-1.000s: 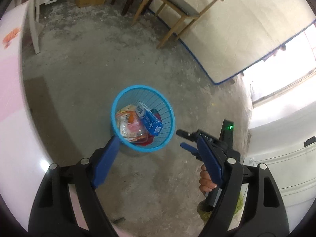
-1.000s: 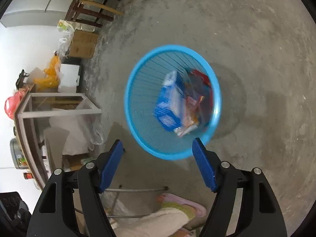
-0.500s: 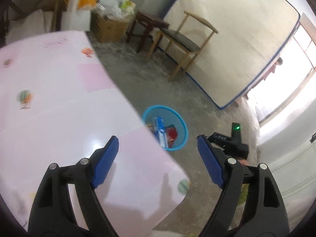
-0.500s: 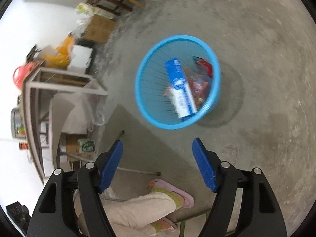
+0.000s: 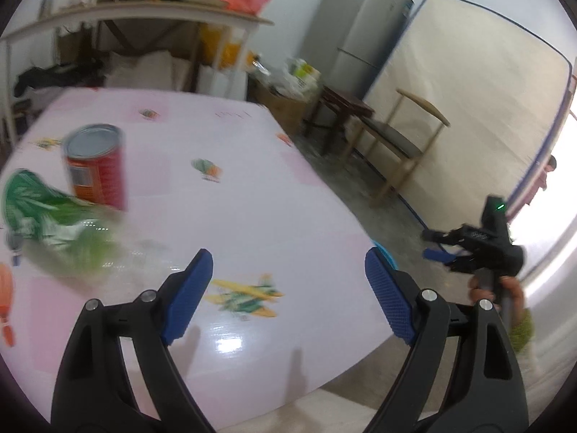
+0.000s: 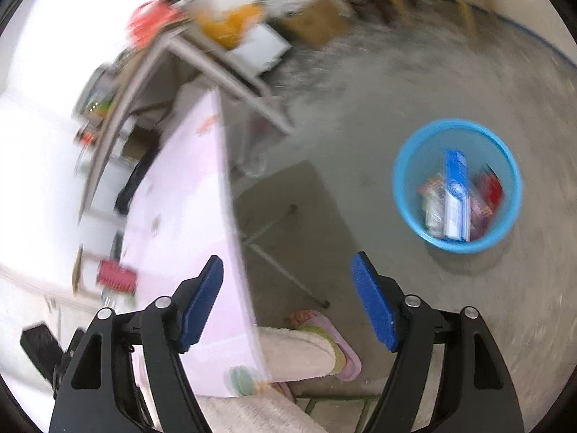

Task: Collect trash
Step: 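Move both grippers back over the table toward the green bottle and red can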

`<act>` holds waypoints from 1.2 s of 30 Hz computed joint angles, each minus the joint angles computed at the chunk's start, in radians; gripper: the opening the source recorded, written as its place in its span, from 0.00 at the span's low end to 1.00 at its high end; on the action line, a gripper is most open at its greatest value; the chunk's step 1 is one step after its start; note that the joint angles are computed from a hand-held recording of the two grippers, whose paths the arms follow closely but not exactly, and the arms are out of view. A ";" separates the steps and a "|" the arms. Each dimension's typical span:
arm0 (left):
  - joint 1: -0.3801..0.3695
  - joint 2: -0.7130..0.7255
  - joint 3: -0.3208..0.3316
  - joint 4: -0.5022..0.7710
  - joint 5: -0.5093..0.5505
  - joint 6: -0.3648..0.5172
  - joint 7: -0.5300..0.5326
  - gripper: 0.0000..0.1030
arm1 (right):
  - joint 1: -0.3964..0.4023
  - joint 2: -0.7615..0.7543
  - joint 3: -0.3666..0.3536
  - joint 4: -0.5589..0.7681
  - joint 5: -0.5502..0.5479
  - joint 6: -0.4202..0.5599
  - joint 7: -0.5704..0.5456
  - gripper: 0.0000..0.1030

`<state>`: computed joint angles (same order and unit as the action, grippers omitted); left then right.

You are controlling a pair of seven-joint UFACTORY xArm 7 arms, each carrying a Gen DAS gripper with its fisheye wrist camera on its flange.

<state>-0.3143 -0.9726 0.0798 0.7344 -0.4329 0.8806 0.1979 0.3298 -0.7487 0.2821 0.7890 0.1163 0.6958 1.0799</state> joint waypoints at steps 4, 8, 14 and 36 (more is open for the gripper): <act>0.049 -0.066 0.029 -0.028 0.029 0.003 -0.001 0.81 | 0.041 0.170 0.023 0.167 -0.011 -0.043 -0.078 0.75; 0.089 -0.103 0.057 -0.048 0.043 -0.001 -0.019 0.81 | 0.100 0.305 0.016 0.279 0.015 -0.072 -0.152 0.75; 0.144 -0.128 0.098 -0.070 0.062 0.003 -0.045 0.81 | 0.164 0.458 0.012 0.413 0.059 -0.067 -0.229 0.75; 0.325 -0.146 0.122 -0.111 0.195 0.055 -0.013 0.81 | 0.259 0.781 0.033 0.828 -0.065 0.126 -0.253 0.75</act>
